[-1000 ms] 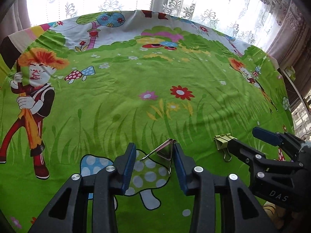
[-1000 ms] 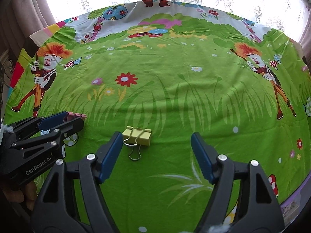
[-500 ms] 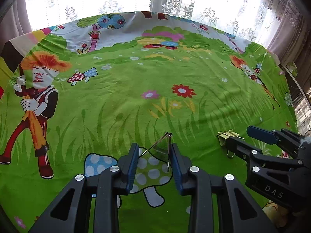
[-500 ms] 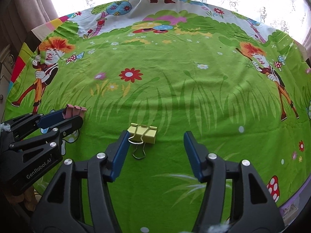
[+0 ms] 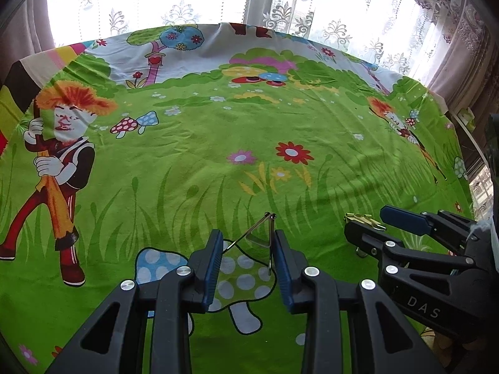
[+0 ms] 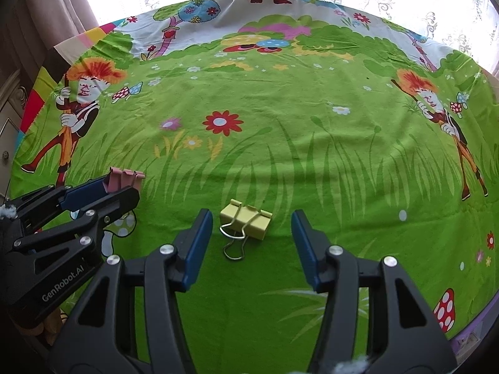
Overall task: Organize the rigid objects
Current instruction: 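Grasp the yellow binder clip with the right tool while the left holds its clip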
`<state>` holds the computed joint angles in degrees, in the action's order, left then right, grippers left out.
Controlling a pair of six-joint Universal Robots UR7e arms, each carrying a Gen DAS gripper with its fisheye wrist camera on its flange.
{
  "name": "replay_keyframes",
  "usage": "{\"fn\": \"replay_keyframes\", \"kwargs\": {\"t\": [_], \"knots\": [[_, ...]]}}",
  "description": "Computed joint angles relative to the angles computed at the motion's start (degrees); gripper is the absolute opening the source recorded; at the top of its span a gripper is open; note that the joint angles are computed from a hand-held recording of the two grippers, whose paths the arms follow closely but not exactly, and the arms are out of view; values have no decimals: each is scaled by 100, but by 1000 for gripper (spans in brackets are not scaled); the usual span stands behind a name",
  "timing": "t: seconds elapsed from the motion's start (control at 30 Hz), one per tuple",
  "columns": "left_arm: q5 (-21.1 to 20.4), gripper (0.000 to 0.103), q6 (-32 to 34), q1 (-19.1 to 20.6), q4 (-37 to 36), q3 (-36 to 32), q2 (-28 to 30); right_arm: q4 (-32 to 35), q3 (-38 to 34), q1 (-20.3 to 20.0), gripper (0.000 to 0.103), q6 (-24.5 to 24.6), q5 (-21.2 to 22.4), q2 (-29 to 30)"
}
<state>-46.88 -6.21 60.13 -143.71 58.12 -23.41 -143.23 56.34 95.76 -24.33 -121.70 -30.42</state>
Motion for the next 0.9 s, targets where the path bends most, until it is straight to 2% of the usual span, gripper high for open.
{"fn": "replay_keyframes", "kwargs": {"t": [0.17, 0.23, 0.27, 0.6, 0.9], "knots": [[-1, 34, -21, 1, -22, 15, -7, 155, -181, 10, 56, 194, -91, 117], [1, 34, -35, 2, -24, 13, -7, 118, -174, 15, 42, 226, -177, 118], [5, 34, -33, 0, -29, 11, -5, 137, -181, 12, 40, 243, -177, 115], [246, 34, 59, -137, -342, 216, -102, -77, 184, 48, 40, 171, -68, -147], [177, 34, -12, -407, -553, 539, -338, -409, 746, 104, 40, 138, 22, -644]]}}
